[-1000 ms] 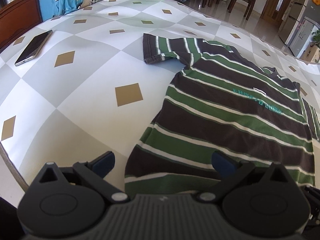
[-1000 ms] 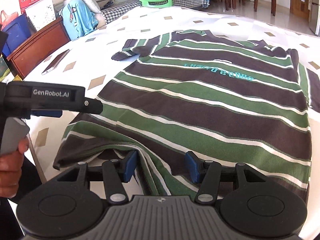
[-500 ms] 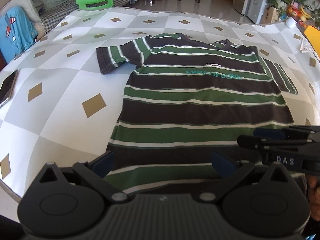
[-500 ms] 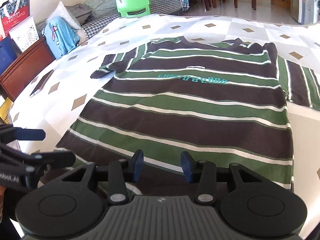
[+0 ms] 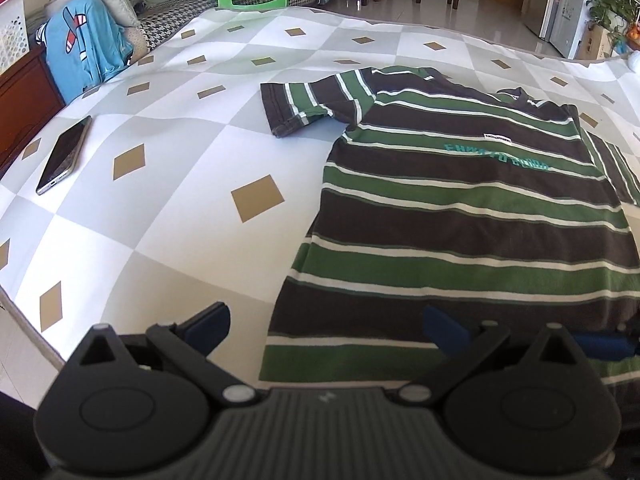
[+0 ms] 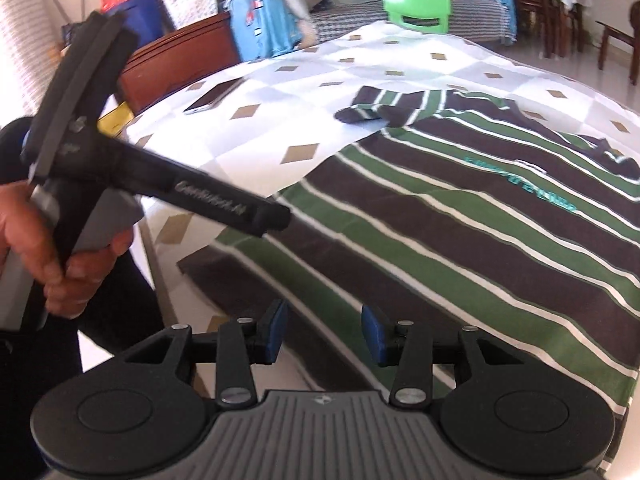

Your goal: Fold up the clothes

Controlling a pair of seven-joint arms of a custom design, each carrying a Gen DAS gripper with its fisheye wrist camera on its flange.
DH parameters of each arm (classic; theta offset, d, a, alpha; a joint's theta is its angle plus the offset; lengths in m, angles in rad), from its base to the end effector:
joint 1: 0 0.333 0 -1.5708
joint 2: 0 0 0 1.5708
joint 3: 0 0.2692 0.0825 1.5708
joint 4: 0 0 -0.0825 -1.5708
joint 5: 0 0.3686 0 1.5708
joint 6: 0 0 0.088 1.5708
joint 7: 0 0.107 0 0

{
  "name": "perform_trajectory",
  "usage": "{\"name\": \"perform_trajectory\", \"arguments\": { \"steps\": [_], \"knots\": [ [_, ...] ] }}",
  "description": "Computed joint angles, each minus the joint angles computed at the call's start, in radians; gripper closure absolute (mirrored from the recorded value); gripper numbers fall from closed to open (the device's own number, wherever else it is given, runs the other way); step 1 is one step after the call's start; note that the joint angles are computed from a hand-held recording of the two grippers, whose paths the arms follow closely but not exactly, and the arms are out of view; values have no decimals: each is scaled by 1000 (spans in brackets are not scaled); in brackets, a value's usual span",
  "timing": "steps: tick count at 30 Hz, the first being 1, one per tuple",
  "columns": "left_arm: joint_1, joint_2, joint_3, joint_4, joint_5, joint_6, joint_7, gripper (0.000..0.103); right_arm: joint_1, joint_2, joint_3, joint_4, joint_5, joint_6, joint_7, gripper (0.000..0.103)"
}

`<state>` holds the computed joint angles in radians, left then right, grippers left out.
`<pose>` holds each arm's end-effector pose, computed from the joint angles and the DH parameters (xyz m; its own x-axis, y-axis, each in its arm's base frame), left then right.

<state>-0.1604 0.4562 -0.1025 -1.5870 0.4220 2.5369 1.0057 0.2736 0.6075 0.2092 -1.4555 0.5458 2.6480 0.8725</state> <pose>0.6638 -0.1734 0.3922 0.0491 -0.9978 -0.0451 -0.8458 -0.0175 -0.5332 0.6533 0.2925 0.3669 0.6827 -0.7090 -0.1767 -0.6179 -0.4311 -0.6575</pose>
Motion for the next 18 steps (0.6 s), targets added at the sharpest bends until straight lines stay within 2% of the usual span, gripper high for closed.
{"name": "perform_trajectory", "arguments": {
  "steps": [2,9,11,12,13,15,18],
  "knots": [
    [-2,4,2,6,1,-3,-4,0,-5,-11,18,-22,-4,-13,-66,61],
    [8,7,-4,10,-21,-6,-11,0,46,-13,-6,-65,-86,26,-150,62],
    [15,3,-9,5,-37,-2,-4,0,57,-5,-10,-70,-104,52,-162,73],
    [19,0,-12,2,-45,1,0,0,62,-1,-12,-72,-113,64,-166,84],
    [21,-5,-13,-3,-50,6,2,0,60,7,-11,-59,-109,58,-154,90],
    [24,-18,-11,-17,-53,21,2,0,55,25,-8,-31,-98,45,-127,94],
    [34,-42,-14,-49,-61,57,11,0,27,72,-3,55,-25,-7,1,95]
  ]
}}
